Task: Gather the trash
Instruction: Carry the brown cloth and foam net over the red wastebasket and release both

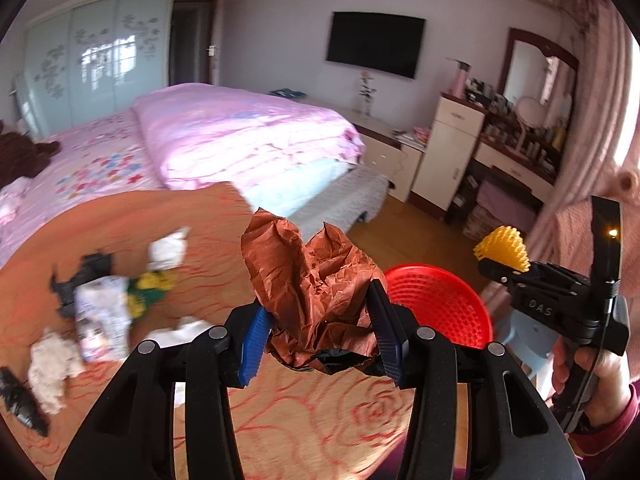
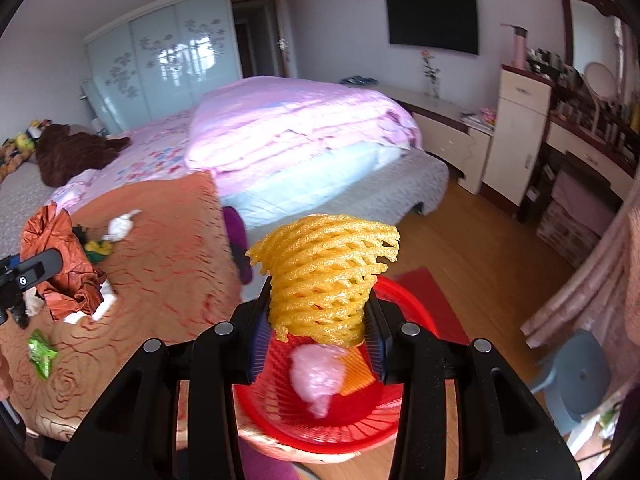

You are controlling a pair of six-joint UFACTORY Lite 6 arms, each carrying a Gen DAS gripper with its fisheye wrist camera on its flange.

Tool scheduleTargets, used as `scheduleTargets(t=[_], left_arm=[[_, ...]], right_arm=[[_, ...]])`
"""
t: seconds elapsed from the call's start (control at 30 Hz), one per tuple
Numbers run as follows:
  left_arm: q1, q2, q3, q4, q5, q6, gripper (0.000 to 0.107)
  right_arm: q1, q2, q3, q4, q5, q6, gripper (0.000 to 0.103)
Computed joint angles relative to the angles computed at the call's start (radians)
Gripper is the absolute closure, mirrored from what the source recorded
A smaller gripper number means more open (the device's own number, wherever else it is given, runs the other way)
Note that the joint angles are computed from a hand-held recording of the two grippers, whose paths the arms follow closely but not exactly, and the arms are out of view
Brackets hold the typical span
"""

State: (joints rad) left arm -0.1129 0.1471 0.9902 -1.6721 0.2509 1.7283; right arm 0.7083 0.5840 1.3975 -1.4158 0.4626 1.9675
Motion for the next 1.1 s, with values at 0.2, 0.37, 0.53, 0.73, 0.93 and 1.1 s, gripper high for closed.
scheduleTargets(t=[0.2, 0.37, 0.53, 0.73, 0.93, 1.1], left_arm=[[-0.103, 0.149, 0.139, 0.177, 0.009, -0.202, 0.062], [-0.183, 0.277, 0.256, 0.314, 0.000, -0.345, 0.061], [-0.222, 0.387, 0.368, 0.489, 0.012, -0.518, 0.061], [-0.243, 0.508, 0.497, 0.689, 0.047, -0.719, 0.060], [-0.256, 0.579, 0.578, 0.792, 0.083, -0.830, 0.058], [-0.248, 0.607, 0.614, 0.831, 0.103, -0.876, 0.050]], right_arm=[[-0.038, -0.004, -0.072, -0.040, -0.027, 0.076, 0.063], [-0.065, 0.011, -0.100, -0.064, -0.044, 0.118, 0.063], [-0.086, 0.031, -0.108, -0.076, -0.069, 0.142, 0.063], [-0.107, 0.078, -0.078, -0.014, -0.092, 0.077, 0.055], [-0.121, 0.111, -0.059, 0.011, -0.107, 0.048, 0.044], [-0.123, 0.112, -0.065, -0.008, -0.101, 0.066, 0.035]])
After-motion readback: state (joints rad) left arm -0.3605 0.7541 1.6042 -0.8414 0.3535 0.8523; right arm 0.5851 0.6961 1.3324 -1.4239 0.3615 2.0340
